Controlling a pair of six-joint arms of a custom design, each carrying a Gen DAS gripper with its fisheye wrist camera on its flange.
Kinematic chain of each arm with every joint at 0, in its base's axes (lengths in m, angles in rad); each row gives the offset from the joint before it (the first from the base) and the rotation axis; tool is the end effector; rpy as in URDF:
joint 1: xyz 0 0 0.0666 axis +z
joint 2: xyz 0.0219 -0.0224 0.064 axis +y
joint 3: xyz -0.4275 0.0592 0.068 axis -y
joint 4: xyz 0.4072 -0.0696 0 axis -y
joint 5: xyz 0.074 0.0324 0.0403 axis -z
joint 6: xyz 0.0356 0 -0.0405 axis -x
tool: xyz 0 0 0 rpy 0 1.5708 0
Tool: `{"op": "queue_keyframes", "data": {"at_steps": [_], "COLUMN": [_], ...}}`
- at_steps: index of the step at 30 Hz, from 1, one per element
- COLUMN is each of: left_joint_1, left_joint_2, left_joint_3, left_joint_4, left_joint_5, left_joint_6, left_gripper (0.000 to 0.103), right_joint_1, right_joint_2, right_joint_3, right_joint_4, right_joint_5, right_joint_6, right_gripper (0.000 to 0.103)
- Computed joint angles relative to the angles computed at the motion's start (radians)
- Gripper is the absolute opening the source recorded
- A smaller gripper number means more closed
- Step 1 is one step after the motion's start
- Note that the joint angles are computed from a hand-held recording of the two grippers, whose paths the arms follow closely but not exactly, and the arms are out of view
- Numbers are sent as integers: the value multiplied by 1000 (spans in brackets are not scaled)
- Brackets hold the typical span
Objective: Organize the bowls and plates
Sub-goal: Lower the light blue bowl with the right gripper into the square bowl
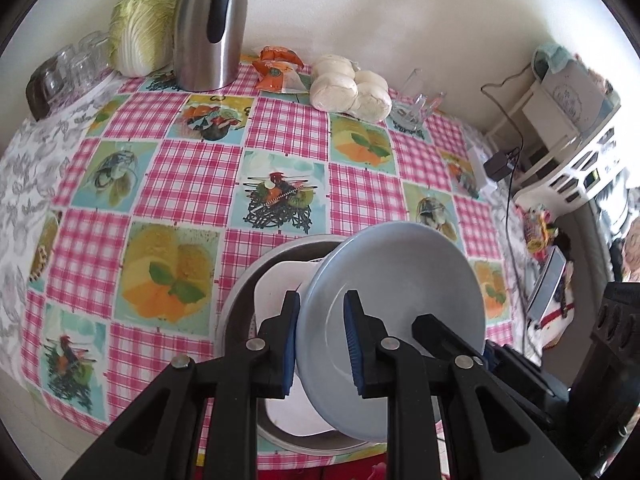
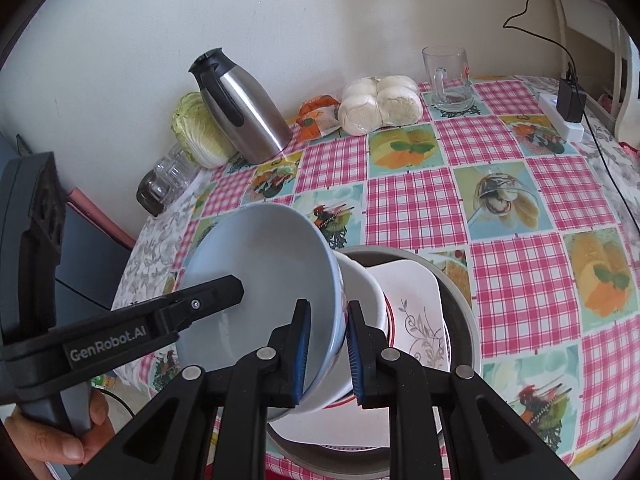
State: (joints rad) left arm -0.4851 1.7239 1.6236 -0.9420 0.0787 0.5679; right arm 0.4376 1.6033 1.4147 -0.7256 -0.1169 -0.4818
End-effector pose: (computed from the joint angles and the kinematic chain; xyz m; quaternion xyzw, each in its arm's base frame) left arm 0.5421 -0.2894 0.4073 -0.0297 0.9641 -0.1640 0.2066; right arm 0.5150 0.2451 0.3926 0.0021 0.9452 0.1924 0.2639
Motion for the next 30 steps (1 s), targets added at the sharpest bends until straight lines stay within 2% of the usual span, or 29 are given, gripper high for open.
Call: {"op": "queue_keyframes", "data": {"at_steps": [3,12,17,30], "left_joint_1": [1,11,16,23], "left_joint_2": [-24,-72,-88,-66], "left_joint_3": [-59,-146,-164,-171], "left_joint_4": [70,201,227,231], "left_joint_5": [8,36,40,92], "left_joint_6": [41,72,78,102], "left_gripper": [23,23,23,23], "right_joint_1": [1,15,26,24], "right_joint_2": [7,16,18,27], "right_joint_3": [0,12,18,18], "right_joint_4": [-10,-28,-34,-37], "right_joint_5": [1,39,61,72], "right_joint_6": [2,23,35,26], "right_gripper": [19,19,19,20]}}
